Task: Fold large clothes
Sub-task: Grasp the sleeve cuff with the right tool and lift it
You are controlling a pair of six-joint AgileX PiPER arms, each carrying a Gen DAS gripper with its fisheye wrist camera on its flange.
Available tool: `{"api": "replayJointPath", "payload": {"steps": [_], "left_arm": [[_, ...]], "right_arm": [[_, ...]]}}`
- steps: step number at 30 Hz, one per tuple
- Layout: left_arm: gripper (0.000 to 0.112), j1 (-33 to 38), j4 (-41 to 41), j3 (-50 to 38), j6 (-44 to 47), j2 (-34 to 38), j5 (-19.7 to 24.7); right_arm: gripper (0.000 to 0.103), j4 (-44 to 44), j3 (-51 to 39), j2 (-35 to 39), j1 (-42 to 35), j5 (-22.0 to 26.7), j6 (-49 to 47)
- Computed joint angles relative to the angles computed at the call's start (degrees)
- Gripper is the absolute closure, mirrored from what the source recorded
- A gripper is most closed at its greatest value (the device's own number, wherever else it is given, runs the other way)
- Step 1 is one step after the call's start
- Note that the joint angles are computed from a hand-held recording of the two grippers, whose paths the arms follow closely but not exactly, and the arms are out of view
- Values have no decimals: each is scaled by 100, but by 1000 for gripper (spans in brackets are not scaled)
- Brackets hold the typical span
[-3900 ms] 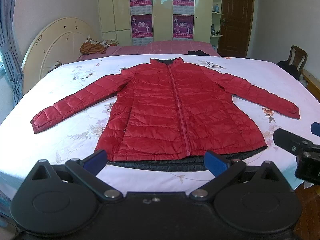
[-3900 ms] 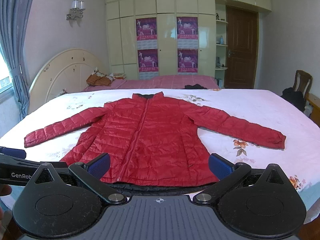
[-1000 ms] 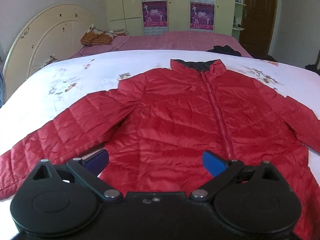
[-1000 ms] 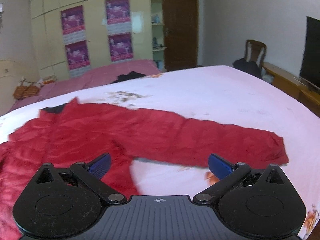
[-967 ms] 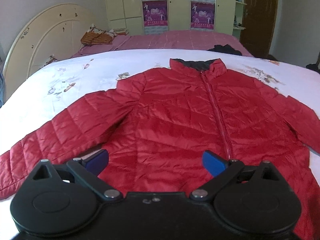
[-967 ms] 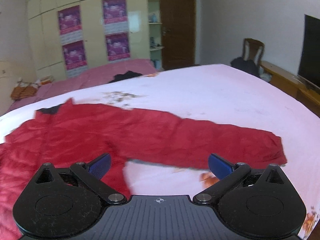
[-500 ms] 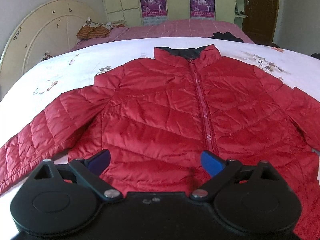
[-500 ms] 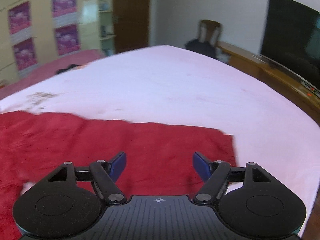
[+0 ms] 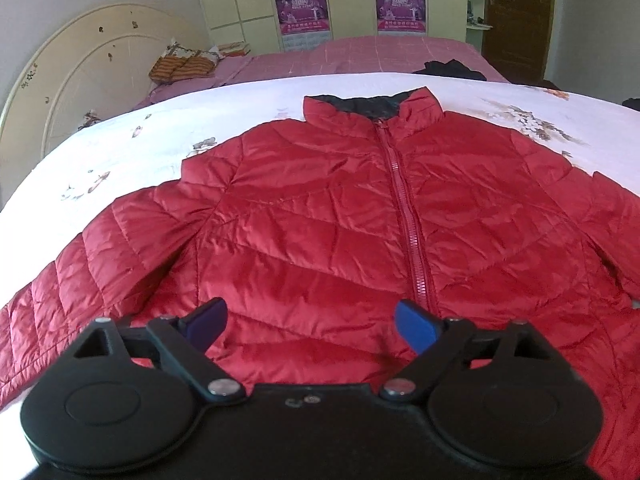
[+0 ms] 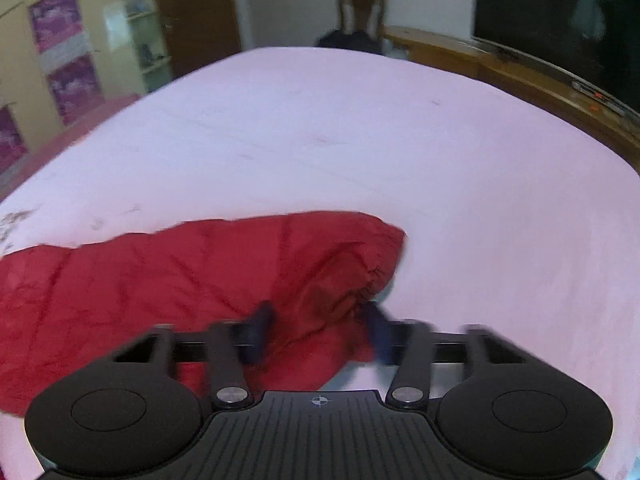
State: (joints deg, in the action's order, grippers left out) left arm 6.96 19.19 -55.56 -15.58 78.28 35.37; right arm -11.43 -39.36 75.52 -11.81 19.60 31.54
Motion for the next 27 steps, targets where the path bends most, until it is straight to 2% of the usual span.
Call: {"api": "replayJointPath", "payload": {"steps": [2,6,9,14,20,23,27], "left_arm": [[23,46,-73,-27,107,-2,-8],[25,252,-246,-156,355,-28,58],[25,495,-148,-124,382,-149,-91],[25,1215,-801,-145,1316,-217,-270],[25,2132,-1997,-223,2770,-128,-393],[25,2517,-2466,-277,3360,-64,-410],[25,2936,-2843,-372,3946,77,-401]], "right_arm": [[89,342,-64,-127,63,37,-338],[89,-332,-313,-349,635,40,442],[89,-834,-734,-316,1325,133,879],[89,-2011,-1564,104,2959,419,2127],[89,-2549,-3018,1322,4489,604,2708],[89,-2351,-3723,2027,5032,556,2569],[89,-1361,-4625,2924,5585,527,1772]]}}
